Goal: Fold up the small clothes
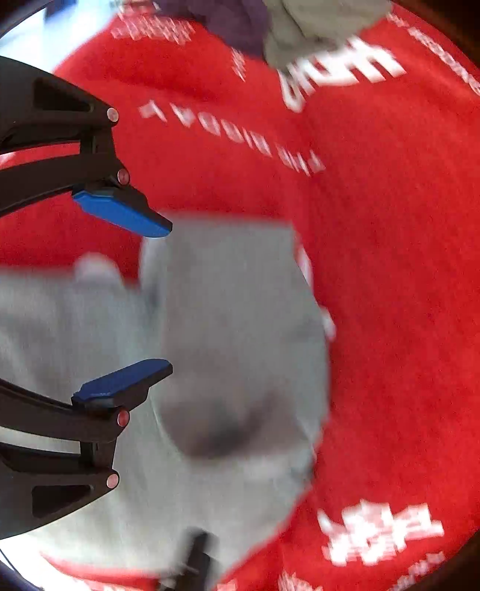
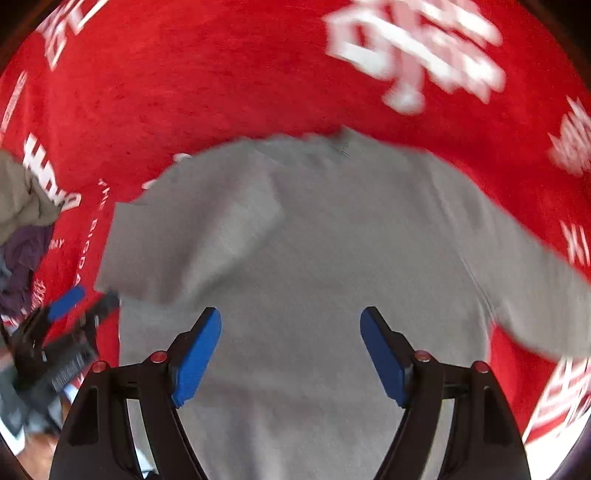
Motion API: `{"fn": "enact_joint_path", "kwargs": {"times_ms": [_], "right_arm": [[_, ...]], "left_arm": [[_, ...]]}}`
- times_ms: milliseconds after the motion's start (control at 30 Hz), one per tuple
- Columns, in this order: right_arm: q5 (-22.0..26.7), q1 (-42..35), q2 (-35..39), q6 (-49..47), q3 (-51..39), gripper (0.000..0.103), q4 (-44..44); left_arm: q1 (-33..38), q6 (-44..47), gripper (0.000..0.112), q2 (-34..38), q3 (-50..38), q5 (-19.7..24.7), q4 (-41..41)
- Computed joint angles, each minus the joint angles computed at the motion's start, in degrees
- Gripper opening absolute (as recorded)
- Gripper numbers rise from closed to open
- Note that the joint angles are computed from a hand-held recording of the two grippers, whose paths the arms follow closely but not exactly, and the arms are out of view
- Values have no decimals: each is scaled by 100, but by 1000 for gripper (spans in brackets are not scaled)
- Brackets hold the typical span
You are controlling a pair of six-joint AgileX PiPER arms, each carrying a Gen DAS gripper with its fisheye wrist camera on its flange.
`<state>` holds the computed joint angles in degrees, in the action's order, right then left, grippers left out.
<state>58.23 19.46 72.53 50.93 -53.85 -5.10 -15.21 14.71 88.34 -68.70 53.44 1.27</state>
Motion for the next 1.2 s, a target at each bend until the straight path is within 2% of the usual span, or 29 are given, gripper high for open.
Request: {"fn": "enact_joint_path", "kwargs": {"times_ms": [133, 200, 233, 267, 333, 400, 433, 467, 500, 533, 633, 700, 733, 833, 933, 1000, 1133, 1200], "right_arm": [[-193, 273, 1538, -397, -1127, 81, -259], [268, 543, 2395, -501, -1786, 80, -557], [560, 645, 2727, -495, -2055, 75, -716], [730, 665, 2932, -426, -2206, 51, -891], [481, 446, 2657, -84, -1880, 23, -956], [-57, 143, 1956, 562, -1173, 24, -1069], [-322, -40, 1583, 854, -791, 32, -1091], [-448, -319, 1214, 1077, -395, 46, -1033], [-473, -575, 1042, 1070, -169, 53, -815], [-726, -979, 799, 834, 229, 60, -367], [-1447, -1867, 284, -320, 1065, 60, 1097], [-1914, -2183, -33, -1235, 1477, 61, 2095], [-1944, -2211, -97, -1420, 1548, 61, 2377], [-1839, -1985, -313, -785, 1677, 61, 2133], [-1965, -2067, -844, -524, 2201, 61, 2711], [-2305, -2062, -954, -921, 2560, 61, 3398], [-3262, -1920, -563, -1626, 2682, 63, 4166], [-3346, -2156, -326, -2275, 2607, 57, 4695]], "left_arm": [[238, -264, 70, 516, 129, -102, 450], [263, -306, 70, 660, 160, -196, 516], [253, -338, 70, 747, 99, -191, 507], [239, -371, 70, 813, 31, -212, 432], [179, -462, 70, 931, -195, -164, 322], [183, -464, 70, 976, -320, -166, 157], [158, -512, 70, 1012, -349, -185, 167], [128, -573, 70, 1058, -376, -189, 208], [94, -657, 70, 1098, -388, -162, 270], [136, -646, 70, 1181, -429, -140, 265], [188, -636, 70, 1167, -384, -163, 202], [174, -657, 70, 1170, -361, -220, 299], [153, -679, 70, 1157, -352, -215, 326], [113, -781, 70, 1121, -346, -174, 390], [180, -801, 70, 1189, -404, -140, 309], [191, -857, 70, 1235, -431, -163, 323], [129, -990, 70, 1248, -427, -205, 453], [107, -1021, 70, 1214, -380, -248, 496]]}}
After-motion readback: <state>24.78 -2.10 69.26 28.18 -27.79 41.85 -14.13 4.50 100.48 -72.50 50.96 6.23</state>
